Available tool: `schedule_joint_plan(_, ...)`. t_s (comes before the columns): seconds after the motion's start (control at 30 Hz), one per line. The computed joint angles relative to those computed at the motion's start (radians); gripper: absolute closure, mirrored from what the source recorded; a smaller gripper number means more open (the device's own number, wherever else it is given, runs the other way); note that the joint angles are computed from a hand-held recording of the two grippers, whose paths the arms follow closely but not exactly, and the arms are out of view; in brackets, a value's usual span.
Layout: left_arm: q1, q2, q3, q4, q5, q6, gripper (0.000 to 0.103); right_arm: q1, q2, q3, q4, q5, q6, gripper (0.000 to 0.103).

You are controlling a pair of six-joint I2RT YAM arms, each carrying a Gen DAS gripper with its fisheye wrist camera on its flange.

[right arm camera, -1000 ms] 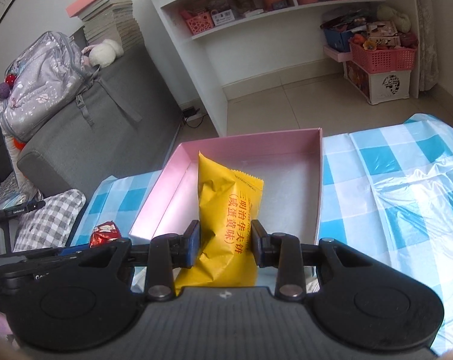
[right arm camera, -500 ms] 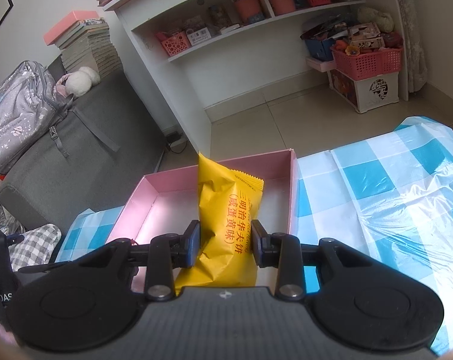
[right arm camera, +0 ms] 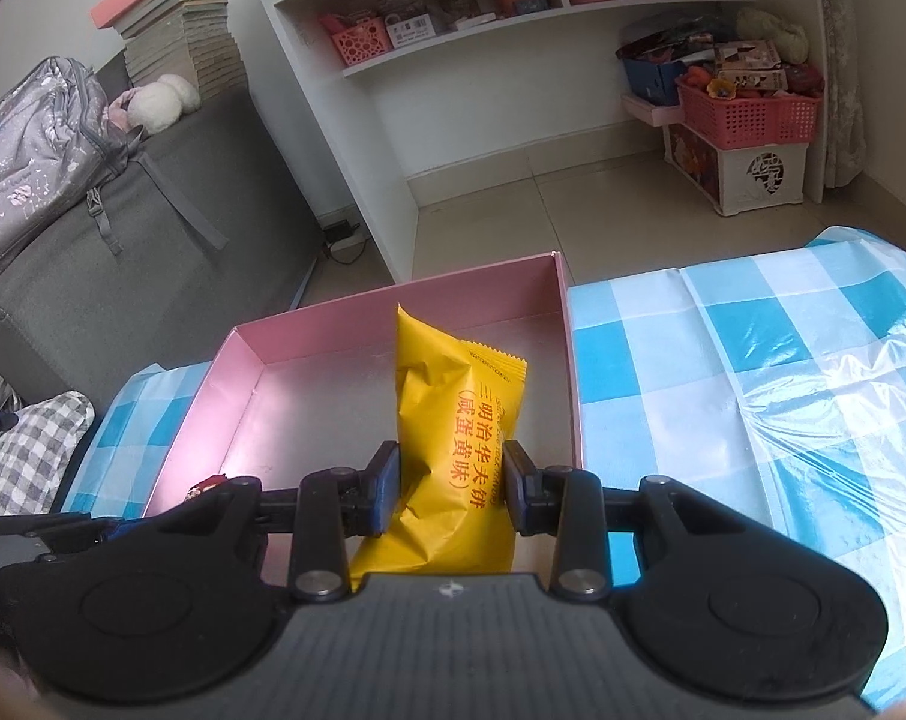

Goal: Organize snacks
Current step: 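Carry both snacks over the pink box and open both tools to drop them, then withdraw both open tools from the box back toward the snack pile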

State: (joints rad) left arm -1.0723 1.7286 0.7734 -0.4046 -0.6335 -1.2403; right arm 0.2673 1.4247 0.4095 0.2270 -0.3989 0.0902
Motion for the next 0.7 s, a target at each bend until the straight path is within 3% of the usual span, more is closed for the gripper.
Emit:
schedule_joint_plan(0.07, -0.014, -0.004, -0.004, 0.000, -0.022, -0.009, 0.059, -0.002, -0.023, 0.000, -0.022, -0.003, 0.007, 0.066)
schedule_joint_plan(0.13, -0.030, -0.018, -0.004, -0.008, -0.036, -0.021, 0.040, -0.008, -0.047, -0.003, -0.042, -0.015, 0.006, 0.044)
schedule_joint_plan(0.3, -0.095, -0.055, 0.026, -0.087, -0.074, -0.071, 0.020, -0.029, -0.148, -0.014, -0.134, -0.025, 0.010, 0.026)
schedule_joint_plan(0.43, -0.165, -0.089, 0.047, -0.188, -0.092, -0.161, 0.014, -0.029, -0.254, -0.018, -0.257, -0.008, -0.019, 0.015)
schedule_joint_plan(0.7, -0.358, -0.086, 0.129, -0.463, -0.108, -0.430, 0.007, 0.020, -0.544, -0.065, -0.491, 0.061, -0.109, 0.004)
